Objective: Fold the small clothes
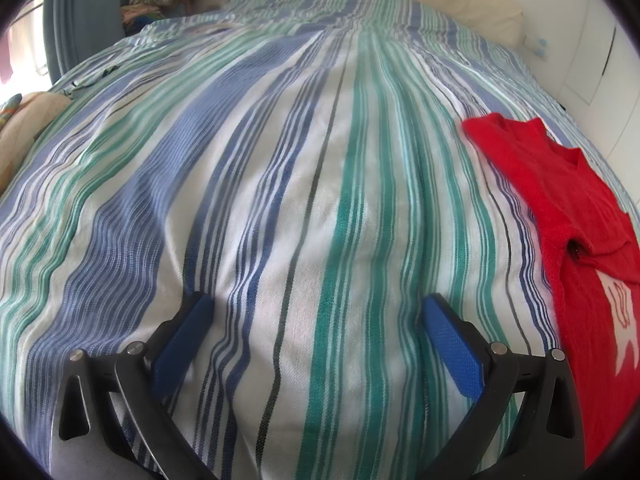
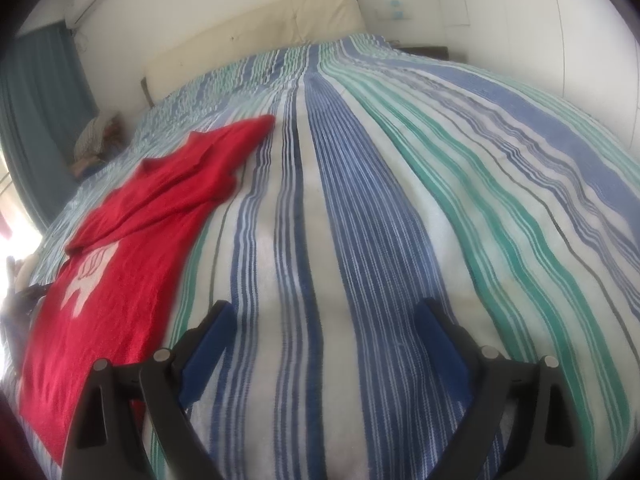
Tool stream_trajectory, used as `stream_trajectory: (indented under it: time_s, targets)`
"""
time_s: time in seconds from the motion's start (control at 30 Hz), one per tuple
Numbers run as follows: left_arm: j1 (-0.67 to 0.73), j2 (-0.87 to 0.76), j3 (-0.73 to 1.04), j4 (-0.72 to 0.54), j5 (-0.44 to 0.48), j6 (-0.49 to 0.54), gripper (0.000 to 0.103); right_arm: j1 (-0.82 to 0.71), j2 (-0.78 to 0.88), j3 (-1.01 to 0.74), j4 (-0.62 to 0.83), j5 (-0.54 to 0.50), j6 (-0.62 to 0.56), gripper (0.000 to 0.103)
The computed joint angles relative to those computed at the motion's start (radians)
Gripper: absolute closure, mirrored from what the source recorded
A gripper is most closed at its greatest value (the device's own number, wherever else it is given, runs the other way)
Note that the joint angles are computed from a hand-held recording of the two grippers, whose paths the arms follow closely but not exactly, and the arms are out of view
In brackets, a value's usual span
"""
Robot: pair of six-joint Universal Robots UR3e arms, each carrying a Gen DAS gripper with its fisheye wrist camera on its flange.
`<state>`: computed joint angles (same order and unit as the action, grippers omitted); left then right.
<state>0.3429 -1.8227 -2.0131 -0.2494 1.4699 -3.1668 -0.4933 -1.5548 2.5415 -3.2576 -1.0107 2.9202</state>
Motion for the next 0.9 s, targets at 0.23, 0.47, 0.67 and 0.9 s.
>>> stream_trajectory:
  time_s: [0.23, 0.47, 0.67, 0.9]
  targets:
    - [-0.002, 0.0, -0.002, 0.003, 0.001, -0.002, 0.0, -0.003, -0.001, -0.001, 0.004, 0.004, -0.004, 0.011]
    - [0.0, 0.001, -0.006, 0.009, 0.001, -0.001, 0.0, 0.017, -0.001, -0.011, 0.006, -0.031, -0.003, 0.011]
    - [-0.006, -0.005, -0.004, 0.018, 0.009, -0.005, 0.0, 0.033, 0.001, -0.019, 0.007, -0.048, 0.005, 0.011]
    - [-0.025, -0.021, 0.005, 0.032, 0.036, -0.017, 0.0, 0.098, 0.019, -0.054, 0.004, -0.138, 0.024, 0.011]
